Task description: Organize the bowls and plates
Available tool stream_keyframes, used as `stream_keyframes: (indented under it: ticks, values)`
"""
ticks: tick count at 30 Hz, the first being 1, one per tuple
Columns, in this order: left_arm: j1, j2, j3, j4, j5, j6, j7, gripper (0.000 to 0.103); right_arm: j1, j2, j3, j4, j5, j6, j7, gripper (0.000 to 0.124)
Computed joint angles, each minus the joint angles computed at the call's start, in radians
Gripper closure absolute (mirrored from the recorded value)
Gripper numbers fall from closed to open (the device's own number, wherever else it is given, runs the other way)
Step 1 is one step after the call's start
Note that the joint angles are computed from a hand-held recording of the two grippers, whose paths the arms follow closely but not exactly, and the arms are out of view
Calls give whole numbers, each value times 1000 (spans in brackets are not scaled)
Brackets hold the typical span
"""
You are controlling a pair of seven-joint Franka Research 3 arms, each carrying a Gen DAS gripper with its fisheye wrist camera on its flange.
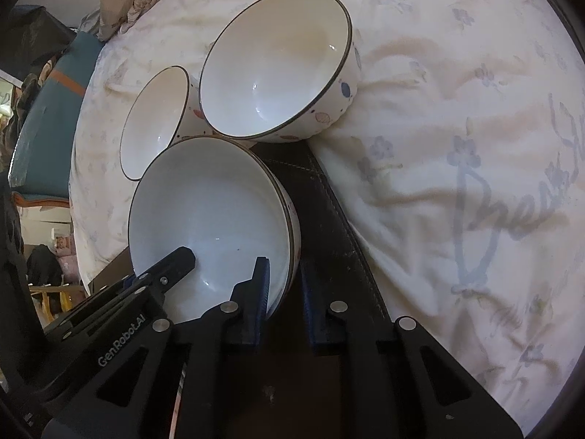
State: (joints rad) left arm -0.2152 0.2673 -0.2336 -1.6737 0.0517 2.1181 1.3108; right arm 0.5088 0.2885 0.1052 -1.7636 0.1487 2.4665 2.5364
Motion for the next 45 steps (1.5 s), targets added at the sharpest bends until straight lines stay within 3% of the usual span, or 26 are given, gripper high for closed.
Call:
stream_keyframes:
  ticks: [5, 24, 37, 45]
  values:
    - [1, -26, -2, -17, -5, -1, 5, 93, 1, -9, 4, -4, 8, 15, -10, 108]
    - [38, -220, 29, -171, -28, 29, 35, 92, 52, -11, 11, 98, -87, -57, 23, 107]
    - [78, -425, 88, -358, -81, 56, 98, 92, 118, 37, 34, 219, -102, -90, -21, 107]
    - [105, -545, 146, -471, -135, 30, 174, 92, 155, 54, 56, 246, -72, -79, -66, 107]
